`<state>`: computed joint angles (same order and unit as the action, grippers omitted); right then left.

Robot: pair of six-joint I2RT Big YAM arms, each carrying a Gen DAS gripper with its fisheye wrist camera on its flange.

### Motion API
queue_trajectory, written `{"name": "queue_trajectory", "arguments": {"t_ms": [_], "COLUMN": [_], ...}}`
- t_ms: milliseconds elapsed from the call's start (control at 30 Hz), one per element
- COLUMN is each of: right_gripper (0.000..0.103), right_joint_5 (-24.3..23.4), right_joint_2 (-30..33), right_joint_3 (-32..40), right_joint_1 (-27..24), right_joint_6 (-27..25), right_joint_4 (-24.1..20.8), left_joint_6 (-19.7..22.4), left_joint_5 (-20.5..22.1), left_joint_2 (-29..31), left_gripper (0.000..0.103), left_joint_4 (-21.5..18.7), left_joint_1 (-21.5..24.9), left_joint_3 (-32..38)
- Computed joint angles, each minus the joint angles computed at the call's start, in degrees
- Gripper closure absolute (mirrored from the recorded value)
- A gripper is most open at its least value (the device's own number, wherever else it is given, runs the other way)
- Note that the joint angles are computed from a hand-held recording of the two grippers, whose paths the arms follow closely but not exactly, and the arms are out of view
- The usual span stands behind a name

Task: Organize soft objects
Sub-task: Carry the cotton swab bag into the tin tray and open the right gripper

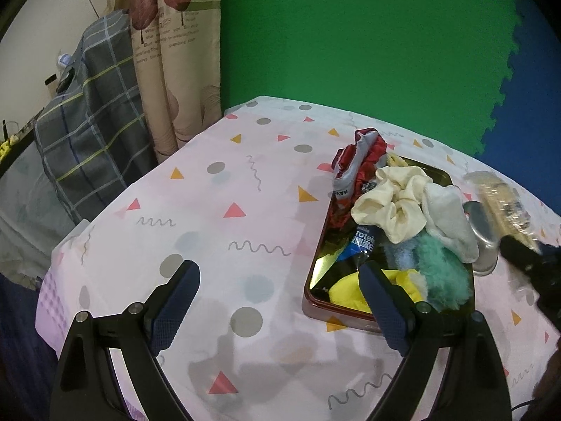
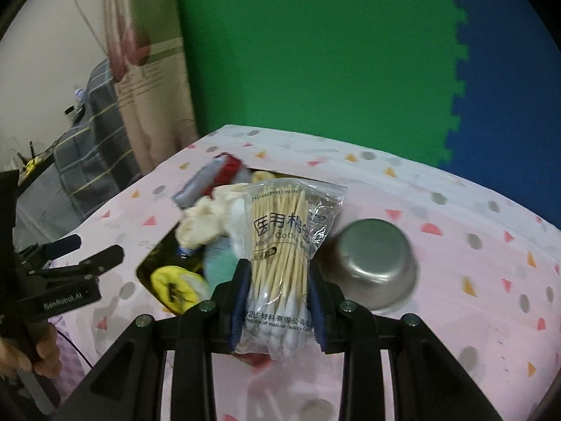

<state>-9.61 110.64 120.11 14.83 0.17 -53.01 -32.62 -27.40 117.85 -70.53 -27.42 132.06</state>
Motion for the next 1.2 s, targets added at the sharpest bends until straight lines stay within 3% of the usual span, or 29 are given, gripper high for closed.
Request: {"name": "queue_trajectory", "arguments": {"t_ms": [400,833,967,1100,1200], "right_gripper": [0.072,0.072,0.067,0.046,0.041], "right_joint_5": [1.2,6.1,6.2,6.3,6.5], "right_joint_2": [8.6,20.8,18.8,15.5,11.2], "right_joint_3": [10.8,29.0,25.6,20.8,14.9], "right_joint_1": [3.4,4.1,4.3,4.4,4.4], "right_joint_6": [0.0,0.7,0.5,0.8,1.3], "right_joint_4": [-3.5,-10.5,-8.3,-6.3,-3.1], "left_joint_6": [-1.7,-2.3,-2.0,-1.7,-1.5], "left_joint_5": [-0.2,-0.1,0.0,-0.2,-0.6], "left_joint_2": [-0.1,-0.2,-0.2,-0.1,-0.2], "left_gripper": [0.012,0.012,0.012,0.012,0.012], "left_joint_4": [-0.8,-1.0,-0.9,-0.8,-0.8], "left_joint_1": [0.6,0.7,0.6,0.3,0.0], "left_joint_3": [-0.4,-0.5,-0.6,-0.3,-0.1]}}
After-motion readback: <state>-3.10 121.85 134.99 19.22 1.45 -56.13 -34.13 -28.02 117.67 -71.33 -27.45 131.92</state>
